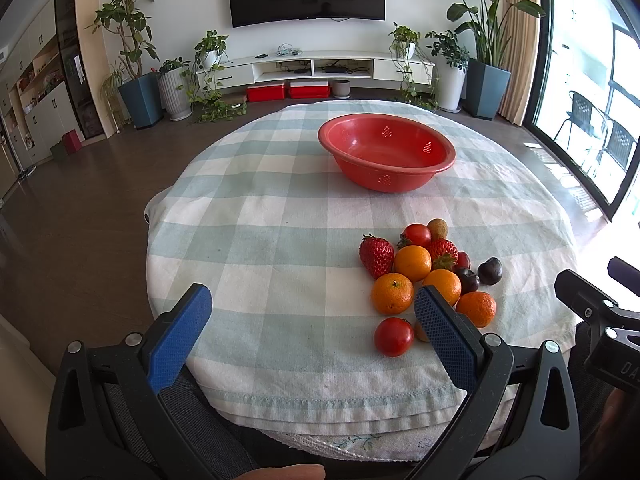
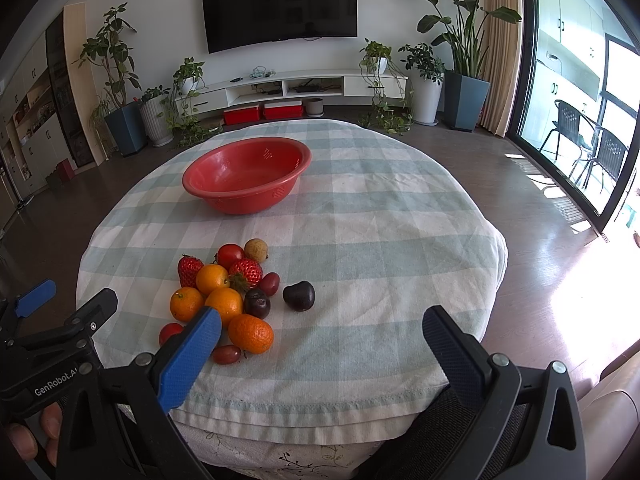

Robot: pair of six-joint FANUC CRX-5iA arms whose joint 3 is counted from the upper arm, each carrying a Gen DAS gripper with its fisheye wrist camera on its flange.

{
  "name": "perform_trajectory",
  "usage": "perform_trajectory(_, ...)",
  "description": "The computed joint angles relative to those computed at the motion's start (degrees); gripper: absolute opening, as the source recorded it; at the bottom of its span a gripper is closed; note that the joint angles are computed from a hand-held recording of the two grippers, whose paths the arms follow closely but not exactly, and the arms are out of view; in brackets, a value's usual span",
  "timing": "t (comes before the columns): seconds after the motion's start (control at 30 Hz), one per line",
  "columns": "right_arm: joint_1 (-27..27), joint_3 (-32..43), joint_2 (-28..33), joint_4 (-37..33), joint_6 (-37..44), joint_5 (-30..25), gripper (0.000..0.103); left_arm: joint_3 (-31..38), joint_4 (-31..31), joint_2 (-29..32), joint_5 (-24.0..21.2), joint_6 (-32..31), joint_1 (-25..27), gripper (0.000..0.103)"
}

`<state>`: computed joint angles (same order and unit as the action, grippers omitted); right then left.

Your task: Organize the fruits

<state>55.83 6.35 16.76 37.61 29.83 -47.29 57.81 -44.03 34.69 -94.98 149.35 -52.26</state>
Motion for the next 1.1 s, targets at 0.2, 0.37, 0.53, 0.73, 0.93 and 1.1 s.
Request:
perform_trajectory(0.2, -0.01, 0.2, -0.01, -0.17, 0.23, -0.15, 0.103, -0.03, 0.18, -0.03, 0.09, 0.04, 0.06, 0.103)
perform_trajectory(0.37, -0.06, 0.07, 0.07, -0.6, -0.08, 0.24, 0.103, -1.83, 0.22, -0.6, 1.11, 1.53, -0.32, 0.103)
perform_trajectory(0.53, -1.43, -0.99, -0.74, -6.6, 1.79, 4.43, 0.103, -5.84, 1.38, -2.63, 5.48, 3.64, -0.05, 0.103)
perform_trajectory(0.73, -4.13, -0.84, -2.43, -18.48, 7.01, 11.75, 0.103, -23.05, 9.26, -12.42, 30.86, -0.38, 3.59, 0.103)
perform_trajectory(0.93, -5.37, 1.83, -2.34, -26.53, 18.09, 12.43, 0.103, -18.41, 14.89, -8.3, 23.43, -4.71, 5.07, 0.103)
perform_trajectory(1.1, -6.52, 8.12, 0.9, -31.24, 24.43, 4.16, 0.093, -21.53, 21.94, -8.59, 26.22, -9.5, 8.9, 0.103)
